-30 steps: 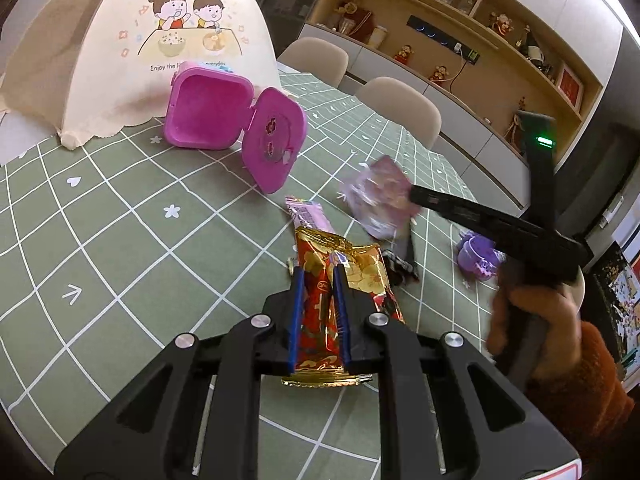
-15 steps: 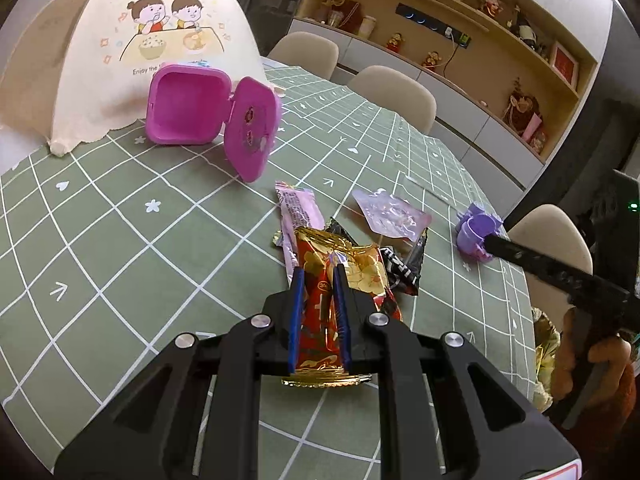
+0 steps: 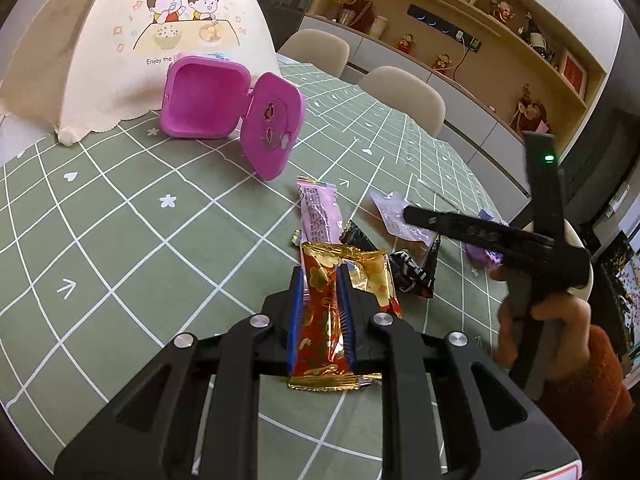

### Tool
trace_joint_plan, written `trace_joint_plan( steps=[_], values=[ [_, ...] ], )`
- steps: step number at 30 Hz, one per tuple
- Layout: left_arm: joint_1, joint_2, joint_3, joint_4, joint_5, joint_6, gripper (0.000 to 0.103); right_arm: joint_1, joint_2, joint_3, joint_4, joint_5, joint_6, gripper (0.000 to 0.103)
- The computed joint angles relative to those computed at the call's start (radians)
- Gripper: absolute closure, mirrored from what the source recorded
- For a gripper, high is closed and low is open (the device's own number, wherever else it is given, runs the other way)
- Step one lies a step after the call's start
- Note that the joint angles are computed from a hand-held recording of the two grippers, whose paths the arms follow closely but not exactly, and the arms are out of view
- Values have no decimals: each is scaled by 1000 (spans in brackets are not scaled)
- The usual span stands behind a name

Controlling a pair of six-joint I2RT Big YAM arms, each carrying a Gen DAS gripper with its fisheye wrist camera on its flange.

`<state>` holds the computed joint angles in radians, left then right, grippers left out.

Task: Collect trash
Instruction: 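Grasp the red-gold snack bag with the left tool while the right tool reaches for the purple wrapper, then lift the red-gold snack bag with the left tool while the right tool grasps a red card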

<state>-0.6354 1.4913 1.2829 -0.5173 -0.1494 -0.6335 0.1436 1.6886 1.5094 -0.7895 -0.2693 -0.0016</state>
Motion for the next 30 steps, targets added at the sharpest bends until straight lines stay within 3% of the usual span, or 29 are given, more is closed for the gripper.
trace_joint_plan(
  steps=[5, 9, 12, 13, 14, 17, 21, 25, 30],
  values=[
    [1, -6, -3, 5, 2, 0, 77, 28, 7, 0, 17, 76, -51, 54],
    [0, -7, -3, 7, -1, 3, 74, 21, 20, 17, 5, 27, -19, 43],
    [2, -8, -5, 9, 0, -2, 71, 31, 18, 16, -1, 69, -62, 44],
    [3, -9, -6, 12, 2, -4, 68, 47, 10, 4, 10, 137, -98, 51],
    [4, -10, -9, 16, 4, -8, 68, 56, -1, -10, 22, 166, -126, 67],
    [8, -13, -10, 14, 35, -13, 60, 49, -37, -30, 4, 129, -141, 94],
    [-3, -14, 2, -12, 81, 15, 54, 24, -127, -93, 56, 99, -143, 96],
    [-38, 6, 44, -76, 7, 63, 52, -22, -227, -153, 72, 37, -124, 96],
    [-25, 58, 92, -133, -6, 2, 52, -62, -357, -263, 100, 24, -144, 96]
  ],
)
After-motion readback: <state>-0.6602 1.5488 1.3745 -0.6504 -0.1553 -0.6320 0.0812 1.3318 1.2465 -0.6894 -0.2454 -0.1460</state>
